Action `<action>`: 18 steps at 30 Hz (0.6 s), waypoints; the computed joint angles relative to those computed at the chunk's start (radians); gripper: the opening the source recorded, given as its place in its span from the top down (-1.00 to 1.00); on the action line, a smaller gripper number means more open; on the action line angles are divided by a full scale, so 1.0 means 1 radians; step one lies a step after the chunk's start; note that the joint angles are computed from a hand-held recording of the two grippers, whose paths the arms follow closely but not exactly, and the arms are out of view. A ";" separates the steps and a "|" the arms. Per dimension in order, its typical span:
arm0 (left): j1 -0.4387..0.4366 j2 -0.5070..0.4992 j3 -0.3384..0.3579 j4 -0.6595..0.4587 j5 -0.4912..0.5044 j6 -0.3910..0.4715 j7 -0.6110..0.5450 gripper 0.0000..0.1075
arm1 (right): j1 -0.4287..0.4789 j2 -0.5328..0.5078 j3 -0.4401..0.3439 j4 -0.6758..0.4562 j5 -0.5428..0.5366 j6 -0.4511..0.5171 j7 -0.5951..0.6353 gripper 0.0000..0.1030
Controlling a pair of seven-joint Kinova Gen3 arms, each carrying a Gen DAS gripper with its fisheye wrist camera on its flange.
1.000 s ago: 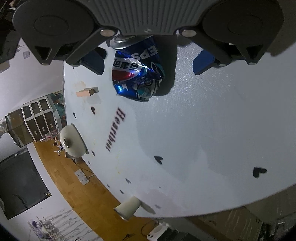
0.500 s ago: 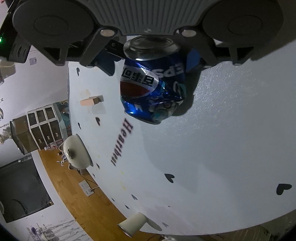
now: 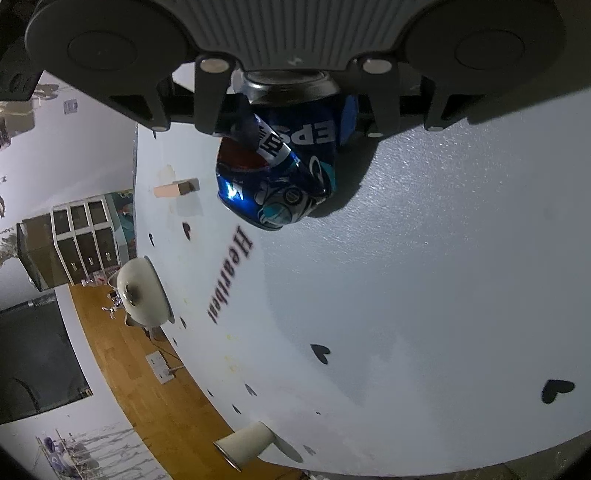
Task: Collect trash
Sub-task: 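Lower the left gripper onto the blue Pepsi can and close it, then lift the Pepsi can with the left tool while the right gripper grasps the wooden stick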
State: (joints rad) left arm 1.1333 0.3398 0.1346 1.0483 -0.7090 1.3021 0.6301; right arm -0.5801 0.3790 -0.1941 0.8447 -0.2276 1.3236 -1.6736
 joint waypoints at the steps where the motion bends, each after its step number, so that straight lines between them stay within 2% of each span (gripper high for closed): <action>1: -0.005 -0.002 0.002 0.003 0.003 -0.012 -0.008 0.16 | 0.016 -0.006 -0.007 0.008 -0.027 -0.013 0.001 0.24; 4: -0.016 0.000 0.005 0.004 0.013 -0.034 -0.032 0.16 | 0.023 0.011 -0.021 -0.010 -0.058 -0.002 0.024 0.25; 6: -0.022 -0.004 0.003 0.013 0.020 -0.051 -0.040 0.15 | -0.002 0.032 -0.018 -0.033 -0.035 0.022 0.044 0.38; 7: -0.028 -0.008 0.003 0.021 0.022 -0.063 -0.046 0.15 | -0.017 0.037 -0.014 -0.036 -0.016 0.031 0.052 0.55; 9: -0.041 -0.016 0.005 0.040 0.028 -0.089 -0.063 0.14 | -0.024 0.036 -0.013 -0.016 -0.007 0.018 0.077 0.59; 12: -0.076 -0.038 0.011 0.084 0.047 -0.156 -0.087 0.14 | -0.010 0.039 -0.021 -0.009 -0.025 0.017 0.120 0.60; 15: -0.129 -0.047 0.033 0.094 0.104 -0.209 -0.174 0.18 | 0.004 0.047 -0.027 -0.010 -0.047 0.023 0.161 0.60; 18: -0.140 -0.038 0.032 0.071 0.127 -0.198 -0.227 0.21 | 0.018 0.054 -0.032 -0.011 -0.072 0.023 0.193 0.60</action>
State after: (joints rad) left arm 0.9931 0.3021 0.1662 1.1197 -0.5816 1.1038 0.4031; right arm -0.5618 0.4332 -0.2258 0.8342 -0.2998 1.3462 -1.4807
